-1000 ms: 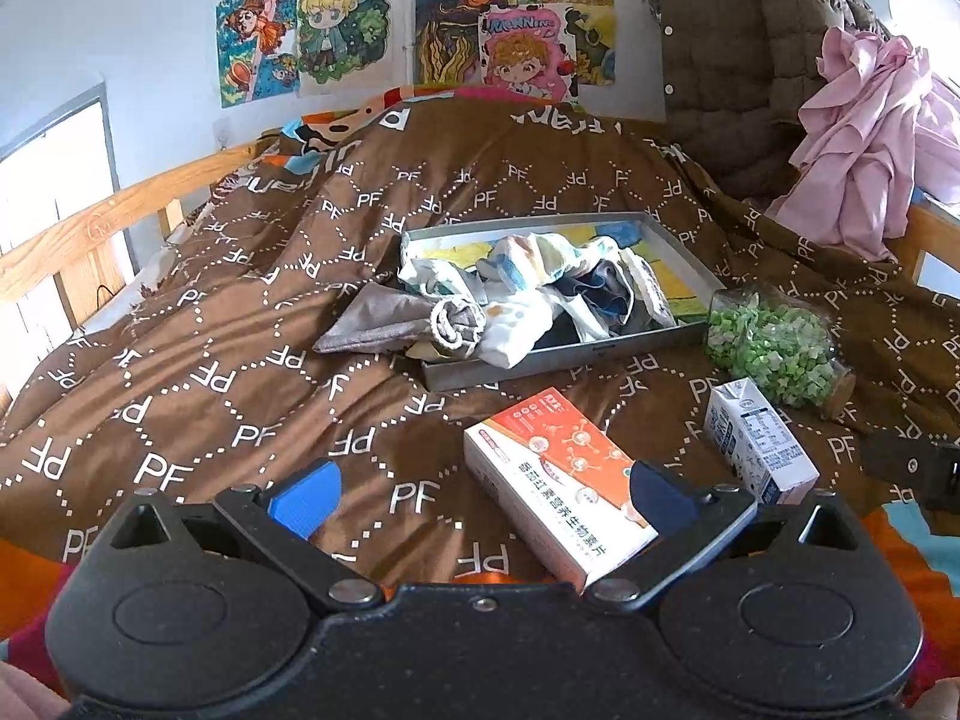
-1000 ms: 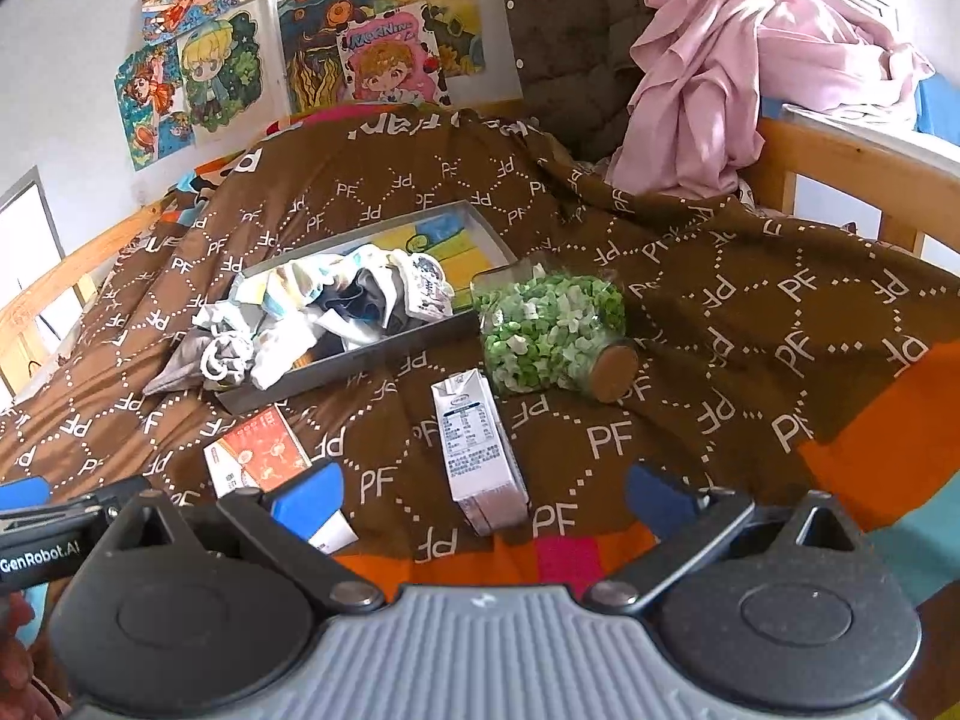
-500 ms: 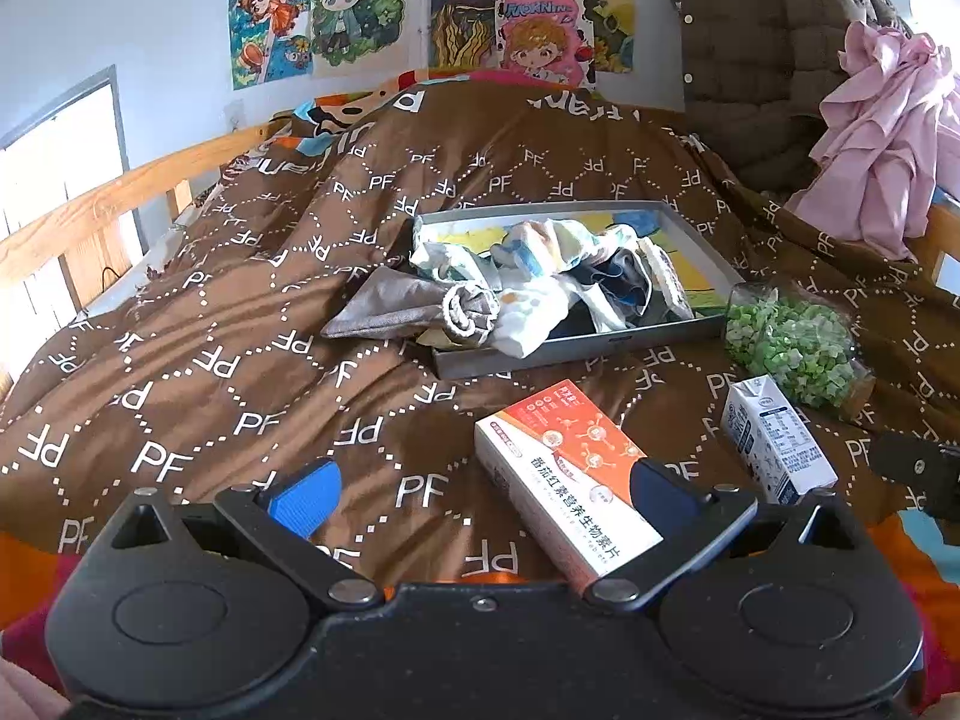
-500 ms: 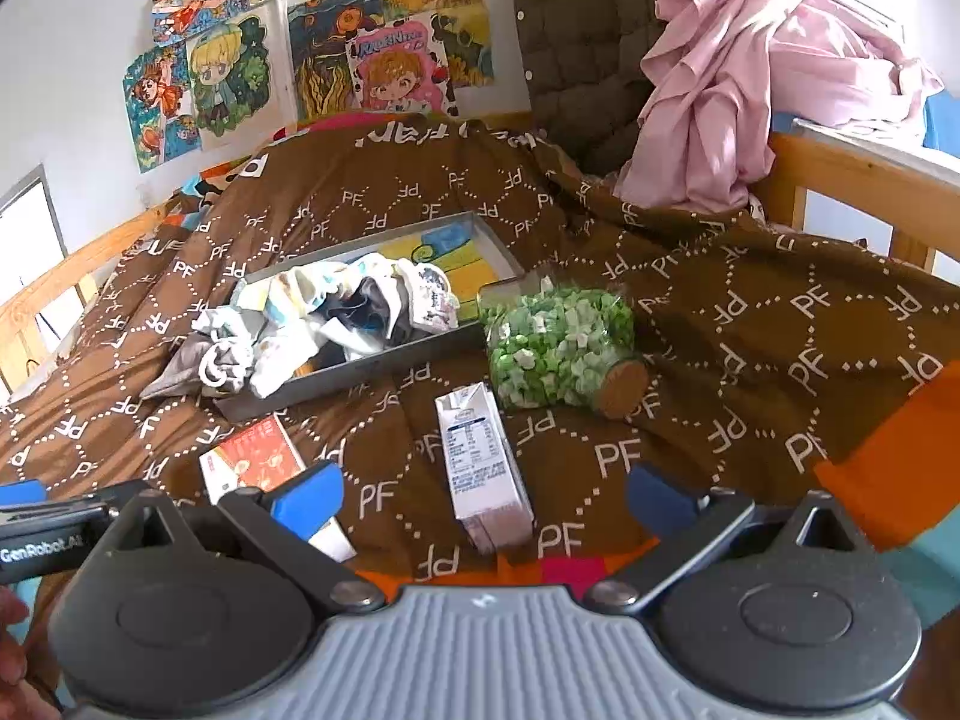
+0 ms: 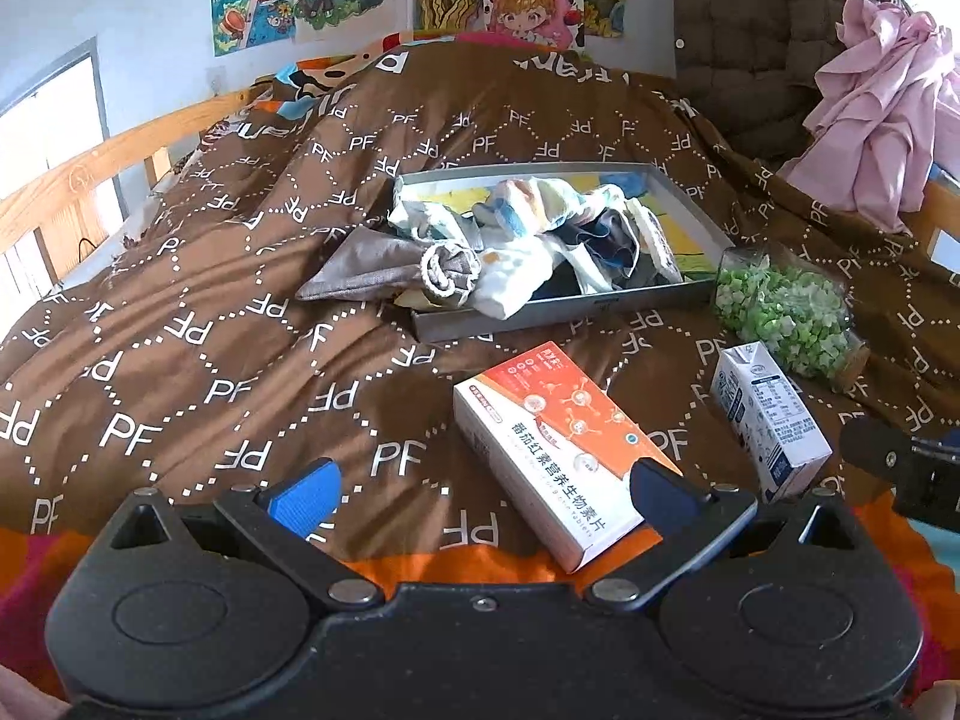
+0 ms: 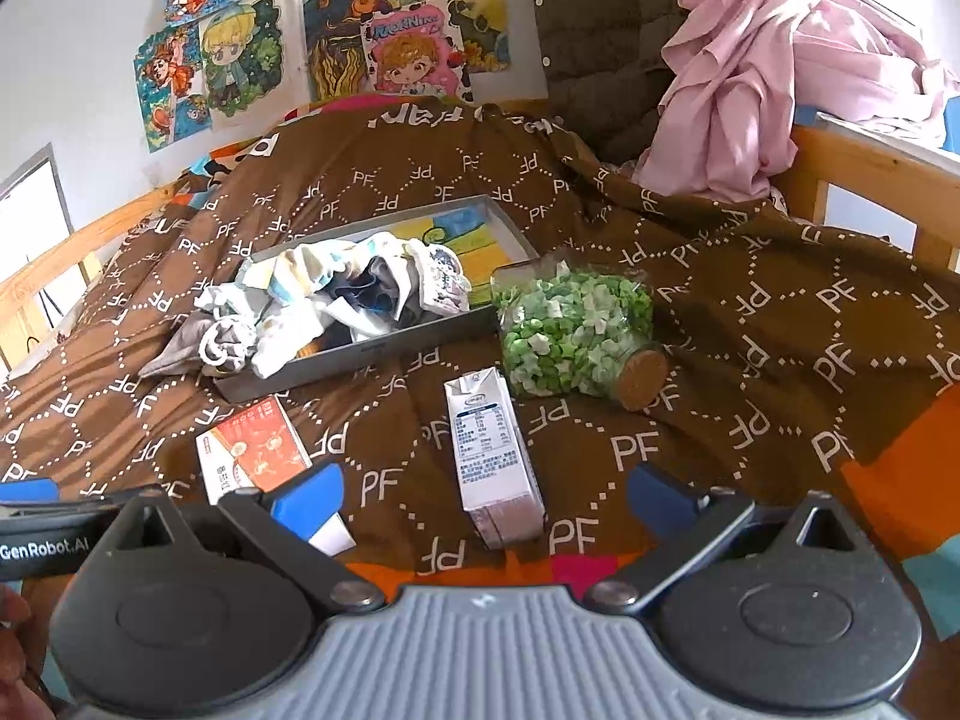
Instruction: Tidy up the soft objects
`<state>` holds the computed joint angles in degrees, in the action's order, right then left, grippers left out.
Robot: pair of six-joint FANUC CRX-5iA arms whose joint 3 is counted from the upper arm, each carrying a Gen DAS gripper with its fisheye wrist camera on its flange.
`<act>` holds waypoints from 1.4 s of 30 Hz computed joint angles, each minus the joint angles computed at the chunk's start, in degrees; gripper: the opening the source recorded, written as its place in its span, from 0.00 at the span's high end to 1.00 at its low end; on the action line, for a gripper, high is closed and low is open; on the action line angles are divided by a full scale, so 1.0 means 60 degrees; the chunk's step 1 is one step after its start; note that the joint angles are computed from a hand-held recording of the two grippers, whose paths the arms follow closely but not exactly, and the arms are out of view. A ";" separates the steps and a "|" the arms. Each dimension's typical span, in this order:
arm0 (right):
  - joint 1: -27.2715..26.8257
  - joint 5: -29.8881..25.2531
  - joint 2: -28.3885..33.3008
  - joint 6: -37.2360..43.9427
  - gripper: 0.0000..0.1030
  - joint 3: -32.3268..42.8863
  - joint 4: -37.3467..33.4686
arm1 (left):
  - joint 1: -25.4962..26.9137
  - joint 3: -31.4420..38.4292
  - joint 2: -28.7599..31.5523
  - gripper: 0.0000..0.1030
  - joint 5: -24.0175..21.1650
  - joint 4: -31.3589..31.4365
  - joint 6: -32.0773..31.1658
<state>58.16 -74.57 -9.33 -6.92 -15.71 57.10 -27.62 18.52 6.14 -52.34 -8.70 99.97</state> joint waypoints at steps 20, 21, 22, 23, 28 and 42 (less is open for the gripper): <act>-0.0076 0.0013 0.0172 0.0361 0.00 -0.0001 0.0156 | -0.0365 0.0347 0.0069 0.01 -0.0115 -0.1270 0.1061; -0.0078 0.0042 0.0166 0.0396 0.00 0.0000 0.0132 | -0.0352 0.0334 0.0062 0.01 -0.0115 -0.1220 0.1016; -0.0080 0.0070 0.0163 0.0431 0.00 0.0003 0.0108 | -0.0320 0.0306 0.0057 0.01 -0.0090 -0.1127 0.0935; -0.0086 0.0095 0.0162 0.0467 0.00 0.0006 0.0084 | -0.0294 0.0269 0.0044 0.01 -0.0059 -0.1028 0.0845; -0.0094 0.0084 0.0164 0.0463 0.00 0.0027 0.0028 | -0.0288 0.0262 0.0045 0.01 -0.0061 -0.0987 0.0790; -0.0114 -0.0059 0.0218 0.0453 0.00 0.0122 -0.0149 | -0.0289 0.0342 0.0099 0.01 -0.0177 -0.1030 0.0831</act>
<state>57.48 -74.92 -8.02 -4.20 -14.97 56.20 -29.35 20.57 6.74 -53.40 -14.88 104.95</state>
